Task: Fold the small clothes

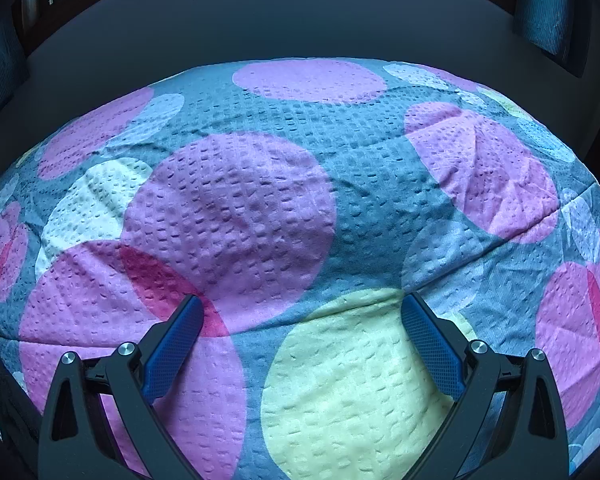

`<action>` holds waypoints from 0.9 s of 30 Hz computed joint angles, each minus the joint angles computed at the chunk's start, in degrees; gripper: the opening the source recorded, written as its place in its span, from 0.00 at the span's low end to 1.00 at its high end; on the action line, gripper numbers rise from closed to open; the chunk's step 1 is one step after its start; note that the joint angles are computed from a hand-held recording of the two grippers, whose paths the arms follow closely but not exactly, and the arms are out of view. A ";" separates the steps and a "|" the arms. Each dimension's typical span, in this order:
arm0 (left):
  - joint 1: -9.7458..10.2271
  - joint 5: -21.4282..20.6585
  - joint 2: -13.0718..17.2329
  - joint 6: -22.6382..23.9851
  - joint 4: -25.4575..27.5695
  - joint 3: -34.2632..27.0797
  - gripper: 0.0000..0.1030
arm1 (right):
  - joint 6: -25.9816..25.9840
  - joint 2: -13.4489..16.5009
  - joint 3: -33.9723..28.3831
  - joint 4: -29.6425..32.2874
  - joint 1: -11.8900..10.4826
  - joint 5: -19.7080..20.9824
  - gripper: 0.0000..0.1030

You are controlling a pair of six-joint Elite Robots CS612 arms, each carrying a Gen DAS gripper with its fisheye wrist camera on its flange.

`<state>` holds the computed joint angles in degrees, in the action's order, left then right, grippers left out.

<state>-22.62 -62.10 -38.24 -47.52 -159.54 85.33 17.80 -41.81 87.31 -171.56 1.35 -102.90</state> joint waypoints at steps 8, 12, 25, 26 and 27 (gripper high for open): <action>-0.12 0.03 0.33 -0.13 -0.01 -0.19 0.98 | 0.05 0.03 0.11 -0.19 0.04 -0.10 0.96; -0.09 -0.02 0.14 -0.06 0.07 -0.07 0.98 | 0.04 0.06 0.07 -0.24 -0.01 0.07 0.96; -0.06 -0.27 0.12 -0.10 0.77 -0.19 0.98 | -0.01 -0.36 0.51 0.09 -0.08 0.13 0.96; -0.04 -0.33 0.24 -0.05 1.53 -0.63 0.98 | -0.13 -0.41 0.39 0.29 -0.16 0.09 0.96; 0.02 -0.36 0.27 0.04 2.45 -1.06 0.98 | 0.03 -0.08 0.30 0.18 -0.01 0.00 0.96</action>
<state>-22.59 -62.46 -37.97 -47.48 -157.09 84.28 17.84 -41.89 87.62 -171.38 1.34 -102.90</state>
